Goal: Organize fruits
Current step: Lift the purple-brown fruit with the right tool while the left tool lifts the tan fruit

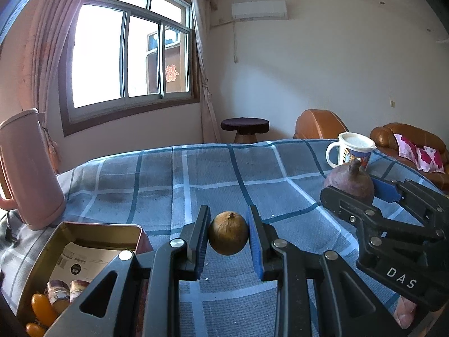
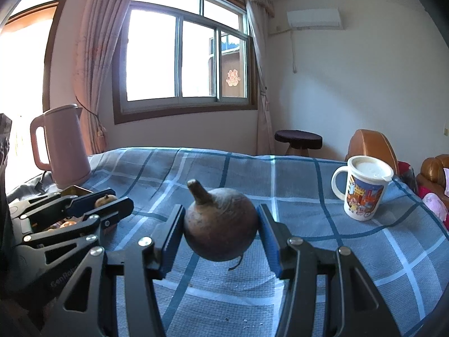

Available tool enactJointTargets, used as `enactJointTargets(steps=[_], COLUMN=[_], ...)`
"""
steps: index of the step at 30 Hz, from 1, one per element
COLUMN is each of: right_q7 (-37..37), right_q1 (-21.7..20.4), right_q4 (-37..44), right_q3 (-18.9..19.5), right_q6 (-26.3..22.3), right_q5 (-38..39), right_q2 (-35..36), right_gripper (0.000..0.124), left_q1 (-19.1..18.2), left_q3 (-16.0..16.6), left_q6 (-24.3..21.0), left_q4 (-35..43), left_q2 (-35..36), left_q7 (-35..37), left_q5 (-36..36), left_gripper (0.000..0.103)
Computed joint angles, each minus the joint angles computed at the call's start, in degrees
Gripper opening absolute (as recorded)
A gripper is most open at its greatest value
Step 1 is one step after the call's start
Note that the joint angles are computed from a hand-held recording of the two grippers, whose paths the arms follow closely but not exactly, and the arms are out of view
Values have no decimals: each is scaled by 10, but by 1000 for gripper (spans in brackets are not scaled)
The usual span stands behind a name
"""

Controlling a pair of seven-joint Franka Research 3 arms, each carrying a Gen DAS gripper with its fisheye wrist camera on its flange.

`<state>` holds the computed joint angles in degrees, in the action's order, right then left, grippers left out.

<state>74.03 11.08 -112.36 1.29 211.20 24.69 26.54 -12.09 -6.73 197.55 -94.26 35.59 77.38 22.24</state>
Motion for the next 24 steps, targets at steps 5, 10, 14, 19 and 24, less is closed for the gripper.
enactJointTargets(steps=[5,10,14,19,24], right_q7=[0,2,3,3,1], right_q1=[1,1,1,3,5], right_q4=[-5,-14,-21,-26,-30], right_q3=[1,3,4,4,4], right_q6=[9,19,24,27,29], right_q5=[-1,-4,-7,-5,-3], right_q2=[-2,-6,-10,-13,-16], right_gripper=[55,55,55,55,55], left_q1=[-14,-14,-11,1,13], left_q3=[17,17,14,2,-9], left_q6=[17,27,32,33,32], left_q4=[-10,-20,-26,-32,-34], left_q2=[-5,-8,-11,-15,-16], left_q7=[7,13,18,17,14], left_q5=[-13,-18,-17,-7,6], left_gripper=[28,28,28,28,28])
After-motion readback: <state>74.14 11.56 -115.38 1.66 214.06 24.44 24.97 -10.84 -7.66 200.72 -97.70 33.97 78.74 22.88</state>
